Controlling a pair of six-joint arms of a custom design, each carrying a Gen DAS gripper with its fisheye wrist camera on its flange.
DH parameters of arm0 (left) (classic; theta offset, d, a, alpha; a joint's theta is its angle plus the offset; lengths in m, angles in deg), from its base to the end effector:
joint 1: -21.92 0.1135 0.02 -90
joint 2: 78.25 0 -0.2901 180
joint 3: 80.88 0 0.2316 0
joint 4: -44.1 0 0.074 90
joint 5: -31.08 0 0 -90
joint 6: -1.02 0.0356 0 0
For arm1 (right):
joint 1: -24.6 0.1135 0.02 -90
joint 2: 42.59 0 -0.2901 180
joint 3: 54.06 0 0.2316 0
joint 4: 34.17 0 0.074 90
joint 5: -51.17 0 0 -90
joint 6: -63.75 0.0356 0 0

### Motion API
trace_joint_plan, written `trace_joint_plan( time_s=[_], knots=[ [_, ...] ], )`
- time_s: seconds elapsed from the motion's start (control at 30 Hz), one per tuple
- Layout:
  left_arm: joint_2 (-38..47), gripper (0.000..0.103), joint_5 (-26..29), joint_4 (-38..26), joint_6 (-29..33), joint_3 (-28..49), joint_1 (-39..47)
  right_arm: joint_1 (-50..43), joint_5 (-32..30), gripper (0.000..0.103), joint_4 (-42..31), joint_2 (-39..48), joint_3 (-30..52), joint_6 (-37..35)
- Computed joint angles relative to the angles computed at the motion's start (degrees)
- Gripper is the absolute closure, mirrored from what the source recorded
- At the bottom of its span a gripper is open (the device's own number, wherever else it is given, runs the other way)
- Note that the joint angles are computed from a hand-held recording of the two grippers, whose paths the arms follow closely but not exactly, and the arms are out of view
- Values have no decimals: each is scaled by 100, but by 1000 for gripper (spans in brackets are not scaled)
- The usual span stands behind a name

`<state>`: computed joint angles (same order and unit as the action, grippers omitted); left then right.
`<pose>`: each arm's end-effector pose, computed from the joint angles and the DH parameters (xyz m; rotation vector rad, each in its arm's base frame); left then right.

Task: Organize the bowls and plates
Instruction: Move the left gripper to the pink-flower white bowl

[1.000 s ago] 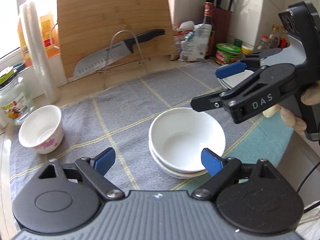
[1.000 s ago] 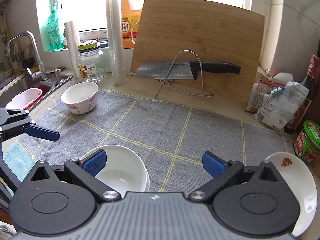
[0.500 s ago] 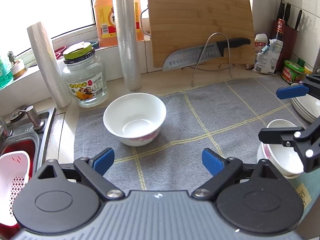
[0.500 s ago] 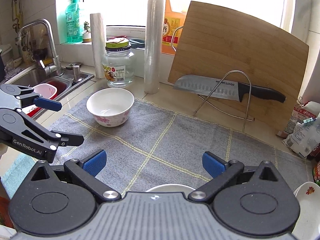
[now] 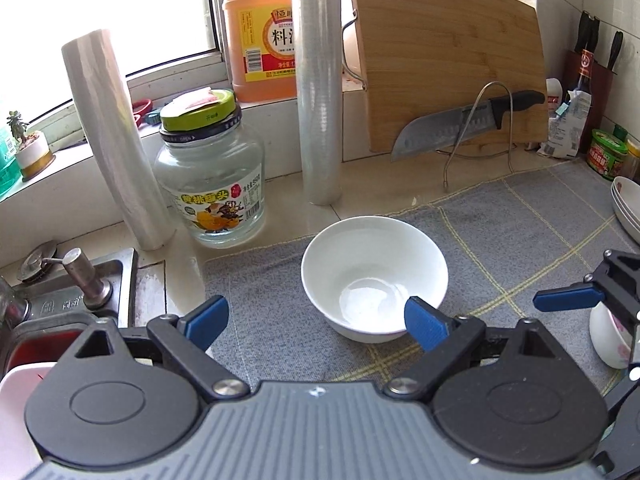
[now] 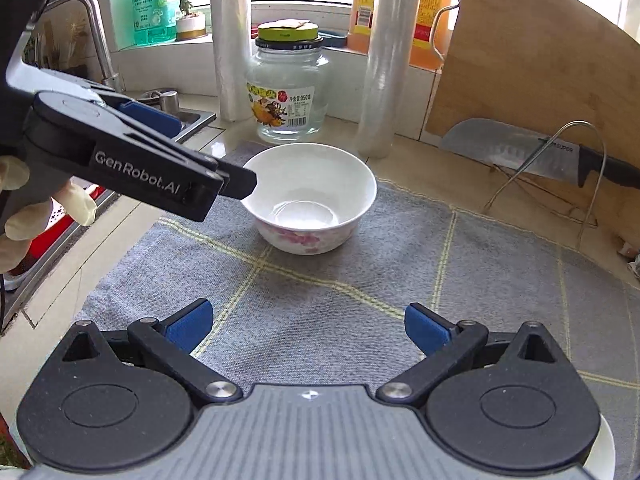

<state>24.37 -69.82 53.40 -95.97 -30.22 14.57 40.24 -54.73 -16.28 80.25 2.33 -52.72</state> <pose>0.3046 -0.0325 0.1404 -0.0889 2.2989 0.0918 0.3262 0.1015 0.0638 -0.9752 2.1821 0.2466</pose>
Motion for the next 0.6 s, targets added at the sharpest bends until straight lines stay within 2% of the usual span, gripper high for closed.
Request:
trace_joint_plan(
  time_s=[0.07,0.33,0.5,0.6],
  knots=[
    [57,8,136,19,90,48,94,261,241,0,64,358,262,163],
    [383,8,623,57,400,352,356,464,490,0,-299,970,931,537],
    [619,8,856,-4,523,624,456,500,537,0,-237,1060,954,501],
    [777,8,1061,-99,553,831,523,418,359,0,473,1148,597,519]
  ],
)
